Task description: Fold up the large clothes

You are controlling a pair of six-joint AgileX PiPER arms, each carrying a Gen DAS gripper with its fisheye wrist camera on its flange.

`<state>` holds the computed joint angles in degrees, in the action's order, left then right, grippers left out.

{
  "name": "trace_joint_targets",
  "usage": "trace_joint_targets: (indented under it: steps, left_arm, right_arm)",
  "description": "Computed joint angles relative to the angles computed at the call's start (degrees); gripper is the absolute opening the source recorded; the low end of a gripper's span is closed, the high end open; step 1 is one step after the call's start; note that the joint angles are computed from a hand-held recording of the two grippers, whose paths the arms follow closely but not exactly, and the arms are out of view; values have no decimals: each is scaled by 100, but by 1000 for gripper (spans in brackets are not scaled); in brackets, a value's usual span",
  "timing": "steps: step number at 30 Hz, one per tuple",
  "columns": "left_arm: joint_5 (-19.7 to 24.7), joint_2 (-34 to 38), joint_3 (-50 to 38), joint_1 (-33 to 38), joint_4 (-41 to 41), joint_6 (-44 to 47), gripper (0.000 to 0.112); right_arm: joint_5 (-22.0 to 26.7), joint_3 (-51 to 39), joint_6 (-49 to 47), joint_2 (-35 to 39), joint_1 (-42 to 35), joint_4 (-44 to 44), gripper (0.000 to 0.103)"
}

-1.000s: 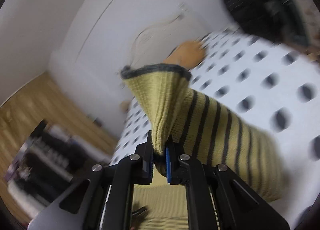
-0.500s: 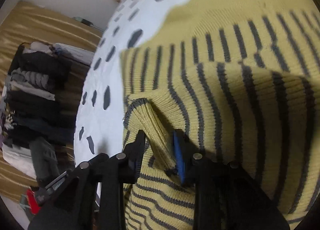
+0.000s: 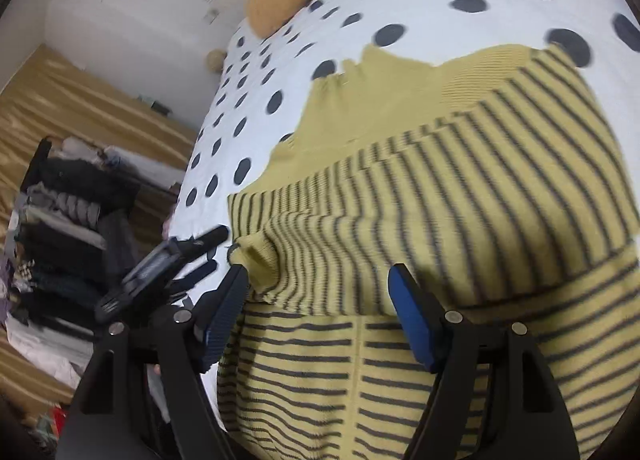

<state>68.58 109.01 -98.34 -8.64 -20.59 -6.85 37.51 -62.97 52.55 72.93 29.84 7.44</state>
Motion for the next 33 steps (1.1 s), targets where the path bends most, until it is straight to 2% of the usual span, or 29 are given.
trace_joint_targets:
  steps: [2, 4, 9, 11, 12, 13, 16, 18, 20, 22, 23, 25, 28, 30, 32, 33]
  left_arm:
    - [-50, -230, 523, 228, -435, -86, 92]
    - [-475, -686, 1171, 321, -664, -30, 93]
    - [-583, -482, 1084, 165, -290, -163, 91]
    - [-660, -393, 951, -21, 184, -564, 71]
    - [-556, -303, 755, -137, 513, -723, 35]
    - [-439, -259, 617, -158, 612, -771, 19]
    - [-452, -423, 434, 90, -53, -439, 12]
    - [-611, -656, 307, 215, -627, 0, 12]
    - [-853, -951, 248, 318, -1257, 482, 12]
    - [-1104, -1247, 367, 552, -2219, 1143, 12]
    - [-1241, -1377, 432, 613, -2389, 1241, 12]
    - [-1486, -1404, 645, 641, -2043, 1200, 13]
    - [-1077, -624, 712, 578, -642, 163, 13]
    - [-1013, -294, 1165, 783, -674, 148, 15]
    - [-1294, -536, 1637, 1019, -1217, 534, 16]
    - [-1214, -614, 1592, 1044, -1171, 564, 18]
  right_arm:
    - [121, 254, -12, -417, -137, 27, 73]
    - [162, 340, -13, -602, -187, 15, 73]
    - [78, 472, -82, -678, -220, 167, 73]
    - [-49, 536, -48, -708, -186, 255, 73]
    - [-81, 556, -5, -733, -161, 260, 73]
    - [-45, 565, 49, -785, -149, 224, 73]
    - [66, 623, 295, -986, -78, -9, 73]
    - [119, 717, 410, -1150, -100, -99, 73]
    - [187, 847, 572, -1351, -174, -196, 73]
    - [210, 962, 703, -1536, -238, -251, 73]
    - [220, 1001, 733, -1604, -274, -264, 73]
    - [273, 1051, 838, -1736, -289, -376, 73]
    - [322, 1096, 834, -1812, -396, -378, 73]
    - [340, 1126, 741, -1796, -512, -312, 73]
    - [378, 1103, 656, -1743, -610, -267, 73]
    - [397, 1081, 629, -1717, -637, -279, 73]
